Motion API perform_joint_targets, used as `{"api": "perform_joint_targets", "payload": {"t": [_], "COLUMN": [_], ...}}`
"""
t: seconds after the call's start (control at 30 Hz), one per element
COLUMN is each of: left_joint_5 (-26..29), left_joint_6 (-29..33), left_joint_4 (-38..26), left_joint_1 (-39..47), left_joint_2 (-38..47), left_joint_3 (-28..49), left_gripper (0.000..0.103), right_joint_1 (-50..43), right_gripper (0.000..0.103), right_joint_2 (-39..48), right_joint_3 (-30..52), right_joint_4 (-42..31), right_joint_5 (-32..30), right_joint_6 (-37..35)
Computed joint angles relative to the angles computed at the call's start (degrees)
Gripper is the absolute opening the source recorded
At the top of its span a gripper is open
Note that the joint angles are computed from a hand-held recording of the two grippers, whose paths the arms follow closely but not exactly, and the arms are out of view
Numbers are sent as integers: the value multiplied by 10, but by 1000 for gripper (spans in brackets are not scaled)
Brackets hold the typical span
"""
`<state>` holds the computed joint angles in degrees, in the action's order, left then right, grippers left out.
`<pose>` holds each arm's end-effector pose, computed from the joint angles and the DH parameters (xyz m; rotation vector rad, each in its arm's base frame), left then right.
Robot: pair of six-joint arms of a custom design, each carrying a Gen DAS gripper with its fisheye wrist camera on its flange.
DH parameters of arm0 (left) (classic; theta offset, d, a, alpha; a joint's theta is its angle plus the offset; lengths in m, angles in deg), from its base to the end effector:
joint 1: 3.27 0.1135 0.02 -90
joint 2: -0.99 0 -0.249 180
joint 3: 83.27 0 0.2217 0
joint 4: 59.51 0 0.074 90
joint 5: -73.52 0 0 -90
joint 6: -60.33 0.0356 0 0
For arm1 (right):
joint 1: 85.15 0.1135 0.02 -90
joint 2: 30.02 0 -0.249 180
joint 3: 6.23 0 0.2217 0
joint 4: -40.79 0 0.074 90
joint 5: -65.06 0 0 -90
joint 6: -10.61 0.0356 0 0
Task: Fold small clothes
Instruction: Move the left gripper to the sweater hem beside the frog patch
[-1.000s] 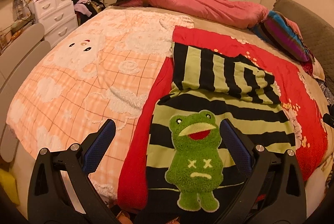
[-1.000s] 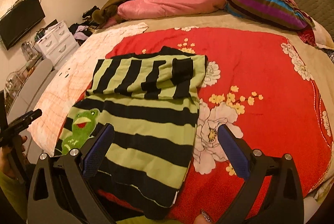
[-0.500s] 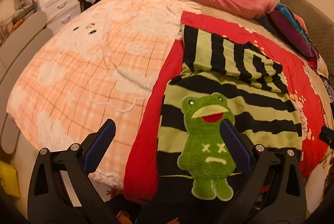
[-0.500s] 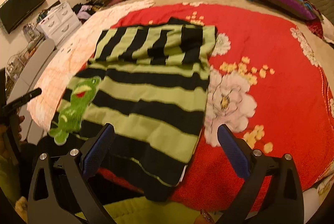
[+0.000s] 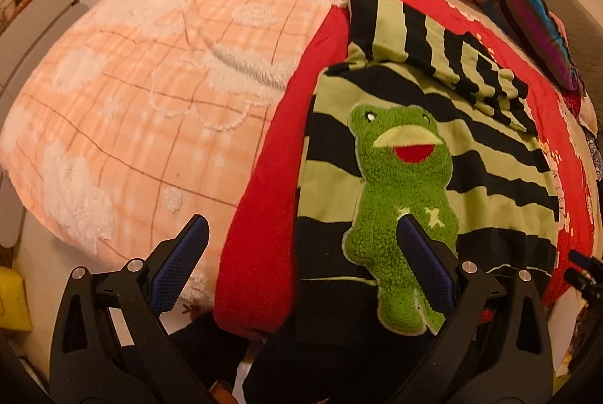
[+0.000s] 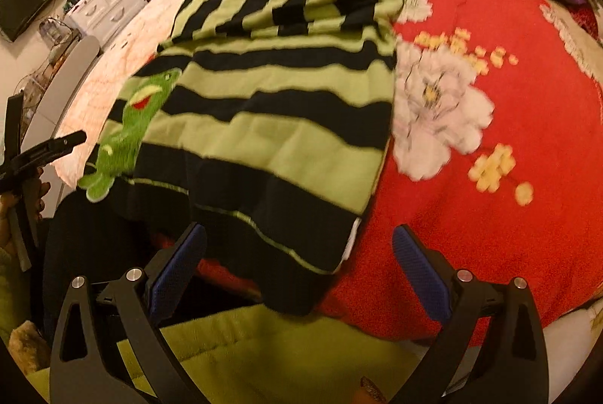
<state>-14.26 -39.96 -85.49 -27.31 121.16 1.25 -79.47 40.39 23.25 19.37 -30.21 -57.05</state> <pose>0.3441 -0.1550 0.1031 0.3324 2.6481 -0.2485 0.1537 0.0186 0.1059 0.3584 2.6577 0.2795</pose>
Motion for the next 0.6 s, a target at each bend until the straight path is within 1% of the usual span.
{"api": "perform_joint_targets", "payload": {"t": [0.1, 0.33, 0.47, 0.53, 0.6], "left_joint_5": [4, 15, 38, 43, 39], "left_joint_6": [-2, -3, -1, 2, 1], "left_joint_4": [-12, -18, -14, -19, -24], "left_joint_1": [-2, 1, 4, 6, 4], "left_joint_2": [14, 41, 57, 62, 65], "left_joint_3": [9, 21, 25, 30, 35], "left_gripper": [94, 94, 94, 93, 93], "right_joint_1": [13, 30, 26, 14, 6], "right_gripper": [98, 98, 98, 98, 97], "right_joint_2": [38, 91, 128, 151, 139], "right_joint_3": [-9, -13, -14, -16, -28], "right_joint_4": [33, 76, 107, 128, 144], "right_joint_5": [-7, -15, -13, -27, -46], "right_joint_6": [14, 25, 32, 35, 29]}}
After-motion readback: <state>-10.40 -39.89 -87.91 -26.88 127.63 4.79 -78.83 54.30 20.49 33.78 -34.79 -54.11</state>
